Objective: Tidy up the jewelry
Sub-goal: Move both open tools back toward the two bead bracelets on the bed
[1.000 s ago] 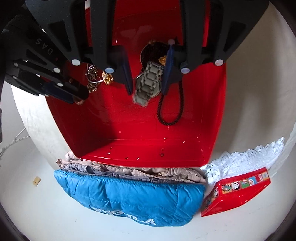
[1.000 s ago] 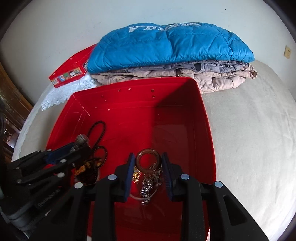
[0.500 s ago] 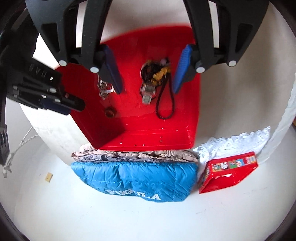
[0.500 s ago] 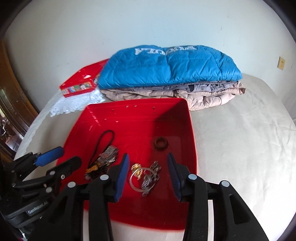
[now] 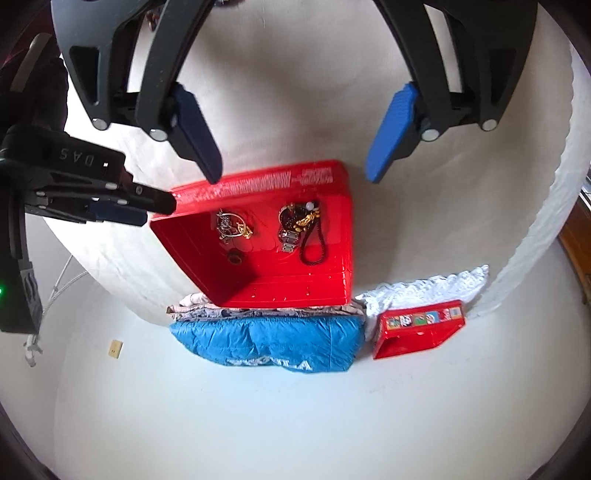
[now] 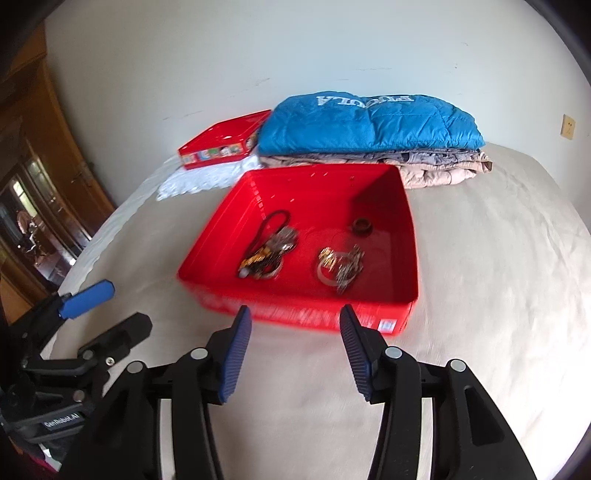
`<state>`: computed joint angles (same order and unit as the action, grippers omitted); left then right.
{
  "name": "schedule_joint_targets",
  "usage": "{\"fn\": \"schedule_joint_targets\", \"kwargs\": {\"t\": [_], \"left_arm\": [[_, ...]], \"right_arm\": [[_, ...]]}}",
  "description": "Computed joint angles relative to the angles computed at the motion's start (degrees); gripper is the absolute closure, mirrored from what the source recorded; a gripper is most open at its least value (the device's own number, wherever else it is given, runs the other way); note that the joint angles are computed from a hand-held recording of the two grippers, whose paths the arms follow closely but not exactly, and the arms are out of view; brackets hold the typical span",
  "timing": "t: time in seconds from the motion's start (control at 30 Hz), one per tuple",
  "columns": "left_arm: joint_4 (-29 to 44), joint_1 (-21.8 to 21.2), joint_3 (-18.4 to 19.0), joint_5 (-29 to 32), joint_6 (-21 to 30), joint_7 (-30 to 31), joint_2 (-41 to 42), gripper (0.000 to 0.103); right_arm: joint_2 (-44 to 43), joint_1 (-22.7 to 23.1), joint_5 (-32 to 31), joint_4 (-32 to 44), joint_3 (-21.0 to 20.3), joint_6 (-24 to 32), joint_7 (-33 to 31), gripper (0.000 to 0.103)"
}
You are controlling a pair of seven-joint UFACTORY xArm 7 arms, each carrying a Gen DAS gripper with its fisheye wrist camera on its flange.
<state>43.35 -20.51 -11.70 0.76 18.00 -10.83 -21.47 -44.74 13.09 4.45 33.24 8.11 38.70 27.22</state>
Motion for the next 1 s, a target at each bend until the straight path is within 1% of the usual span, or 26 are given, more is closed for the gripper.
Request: {"fn": "schedule_joint_targets", "kwargs": {"t": [0.07,0.13,0.23,0.33,0.43,0.63,0.8,1.0], "left_arm": [[-3.13,-0.51,0.06,-0.21,-0.48,-0.1,-3.84,0.019],[-5.75,-1.35,0.27,-0.75,-0.43,0.09,-7.19,0.015],[-9.59,-1.95,0.24,-1.26,-0.61,-0.24,-11.93,0.014],[-12.37,-2.59,0.72,-2.07,0.78,-0.68,-15.53,0.013],[-14.69,-3.37,1.5,-3.09,3.31,-0.79,-18.41,0.013],[-18.12,-3.69,1.91,-3.93,7.07,-0.58,-21.73,0.013],[-19.98,-3.96,2.43,-4.98,9.24,-0.58,-22.79,0.012],[-22.09,-3.67,2.83,-5.57,10.6,-0.82,-24.37,0.011]], "right_arm": [[-2.88,1.11,0.91,-1.37,0.36,1.0,0.73,0.049],[-5.94,1.99,1.42,-2.66,1.23,2.13,1.78,0.048],[-10.77,3.04,1.65,-4.79,2.7,3.79,3.67,0.046],[-15.31,4.46,2.09,-6.77,4.3,6.46,6.18,0.045],[-18.71,6.5,2.79,-8.27,5.3,9.61,8.03,0.045],[-22.94,9.51,3.81,-10.28,6.87,14.56,11.15,0.044],[-25.27,11.71,4.86,-11.87,7.37,16.8,12.8,0.043],[-27.31,13.32,5.61,-13.15,7.73,18.55,14.2,0.043]]}}
